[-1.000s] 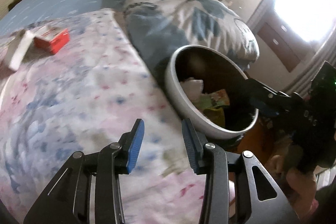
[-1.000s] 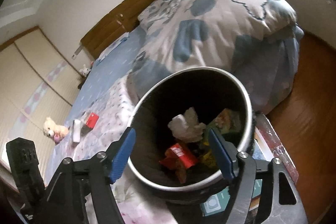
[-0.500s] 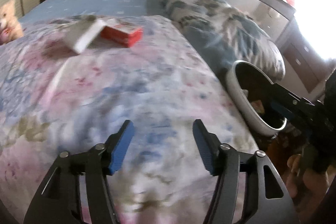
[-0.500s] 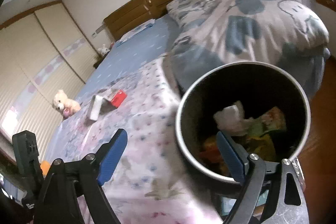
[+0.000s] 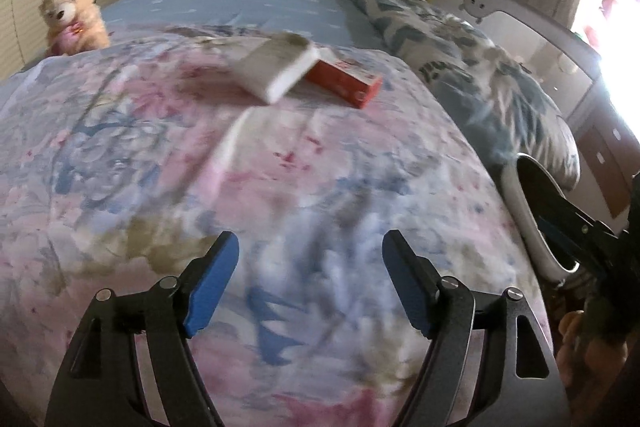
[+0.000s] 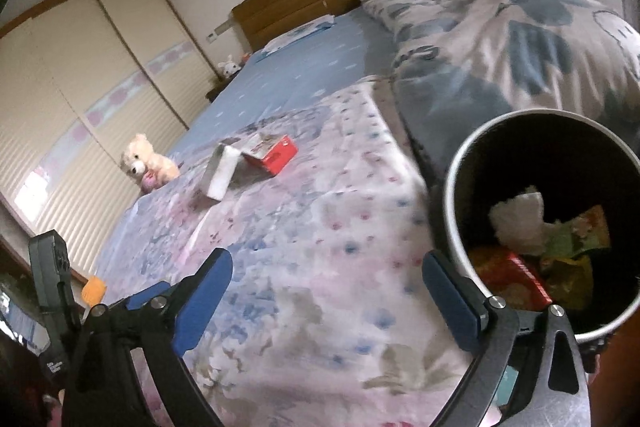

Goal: Collect trash
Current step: 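Move both open tools back toward the white block and red carton on the bed, then grasp the white block with the left tool while the right tool grasps the milk carton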

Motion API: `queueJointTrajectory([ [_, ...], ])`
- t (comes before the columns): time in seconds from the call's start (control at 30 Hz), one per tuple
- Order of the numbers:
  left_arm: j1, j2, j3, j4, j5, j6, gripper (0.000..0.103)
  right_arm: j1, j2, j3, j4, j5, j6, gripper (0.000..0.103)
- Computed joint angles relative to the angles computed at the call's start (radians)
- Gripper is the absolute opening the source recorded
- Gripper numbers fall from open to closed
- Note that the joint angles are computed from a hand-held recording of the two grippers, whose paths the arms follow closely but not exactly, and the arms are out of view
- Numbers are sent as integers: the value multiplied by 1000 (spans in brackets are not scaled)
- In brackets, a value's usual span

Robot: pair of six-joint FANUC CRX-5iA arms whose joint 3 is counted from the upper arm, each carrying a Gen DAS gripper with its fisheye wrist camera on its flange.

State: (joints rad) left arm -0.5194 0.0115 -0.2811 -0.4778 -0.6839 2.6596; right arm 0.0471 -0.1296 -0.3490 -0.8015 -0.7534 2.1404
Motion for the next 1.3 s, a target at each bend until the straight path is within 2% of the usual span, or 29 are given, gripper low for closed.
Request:
queueJointTrajectory([
  [0.33,54,-19,-32,14,-2,-20,76,70,42,24,22,15,-20,97],
  [0.7,110,4,-26,43,10,-96,77,122,107,79,41,32,-9,97],
  [1.1,214,88,37,118,47,-275,78,207,261,217,125,32,-19,97],
  [1.3,267,151,83,189,84,-422,78,216,345,301,134,16,-24,97],
])
